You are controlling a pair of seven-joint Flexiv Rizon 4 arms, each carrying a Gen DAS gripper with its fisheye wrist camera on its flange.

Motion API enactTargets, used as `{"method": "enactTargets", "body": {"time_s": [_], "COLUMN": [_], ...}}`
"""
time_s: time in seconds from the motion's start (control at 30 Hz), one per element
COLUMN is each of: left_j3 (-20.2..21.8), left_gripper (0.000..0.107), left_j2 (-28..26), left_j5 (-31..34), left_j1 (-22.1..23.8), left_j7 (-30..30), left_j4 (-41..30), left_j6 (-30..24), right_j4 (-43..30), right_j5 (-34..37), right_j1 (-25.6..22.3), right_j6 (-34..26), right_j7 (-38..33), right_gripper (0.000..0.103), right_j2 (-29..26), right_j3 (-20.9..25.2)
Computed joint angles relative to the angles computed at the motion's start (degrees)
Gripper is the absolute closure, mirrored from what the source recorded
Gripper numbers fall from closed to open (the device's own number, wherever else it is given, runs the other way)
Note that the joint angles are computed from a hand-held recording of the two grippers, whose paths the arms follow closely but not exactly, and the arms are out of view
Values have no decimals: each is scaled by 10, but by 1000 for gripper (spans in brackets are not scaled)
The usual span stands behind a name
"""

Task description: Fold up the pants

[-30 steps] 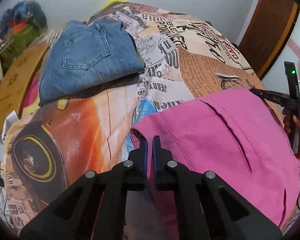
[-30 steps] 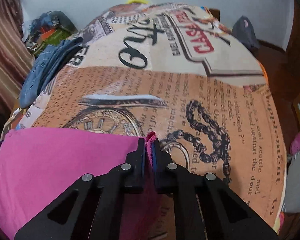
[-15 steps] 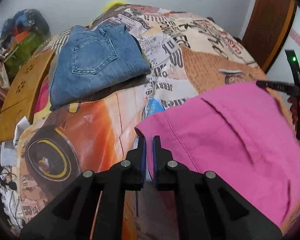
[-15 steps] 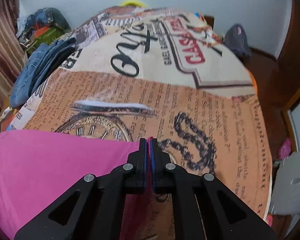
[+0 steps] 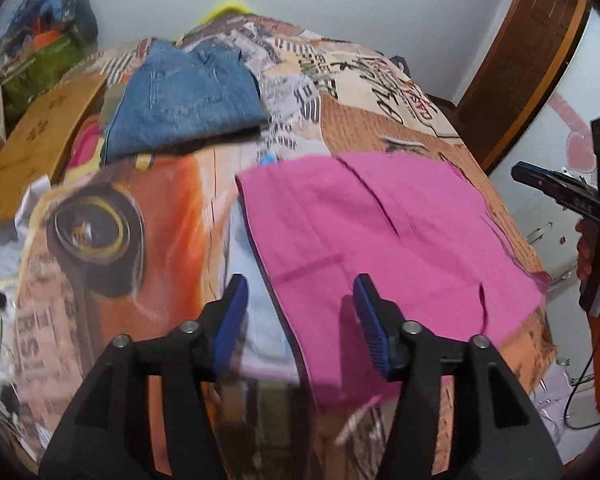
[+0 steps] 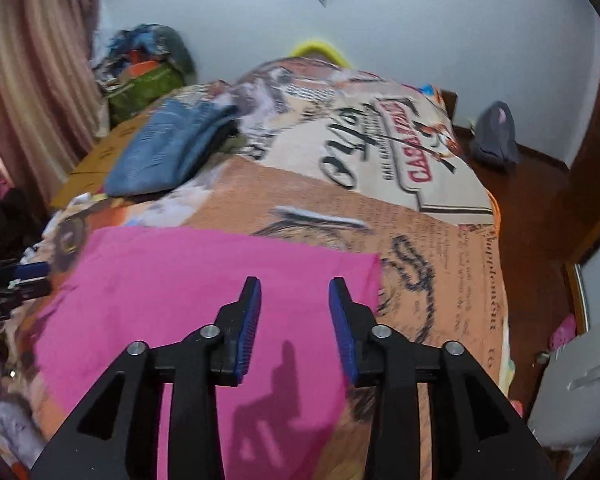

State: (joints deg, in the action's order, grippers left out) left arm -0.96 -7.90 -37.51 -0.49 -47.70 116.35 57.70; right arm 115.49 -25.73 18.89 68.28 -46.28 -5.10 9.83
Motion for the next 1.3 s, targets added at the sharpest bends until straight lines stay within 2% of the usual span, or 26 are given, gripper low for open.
{"method": "enactTargets", "body": {"time_s": [0.1,0.2,0.27,0.37,0.47,0.53,0.63,0.73,0.87,1.03,1.13,1.3], "left_j3": [5,6,6,6,6,6,5,3,0,-3,-5,-5], "left_gripper": [48,48,48,47,47,46,48,66,80,86,89,90], "left_j2": [10,18,24,27,28,23,14,14,21,40,48,57], "left_j5": [-13,-44,-69,-94,-71,-77,-87,-82,-81,-76,-56,-47], "left_j1": [4,3,0,-1,-11,-11,-8,-11,-17,-33,-44,-55], "left_j7": [-18,-21,-16,-17,-24,-28,-36,-33,-15,22,38,65], "left_j4": [14,33,45,45,46,40,29,28,28,37,40,43], "left_j6": [-39,-53,-59,-99,-81,-91,-97,-78,-46,18,67,105], "right_j4": [24,42,52,65,76,94,96,101,101,83,71,29], "right_j5": [-38,-68,-62,-61,-41,-88,-69,-74,-58,-22,-26,-28], "right_j1": [12,19,25,35,43,43,41,41,41,46,46,58], "right_j6": [8,15,20,14,7,28,29,35,31,4,23,44], "right_j7": [32,60,63,69,62,100,93,105,97,69,79,68], "right_gripper": [65,63,62,62,62,62,62,62,62,62,61,61], "right_j2": [19,26,25,21,17,22,25,26,29,32,27,-8], "right_j3": [9,17,24,31,36,26,30,29,33,38,34,30]}}
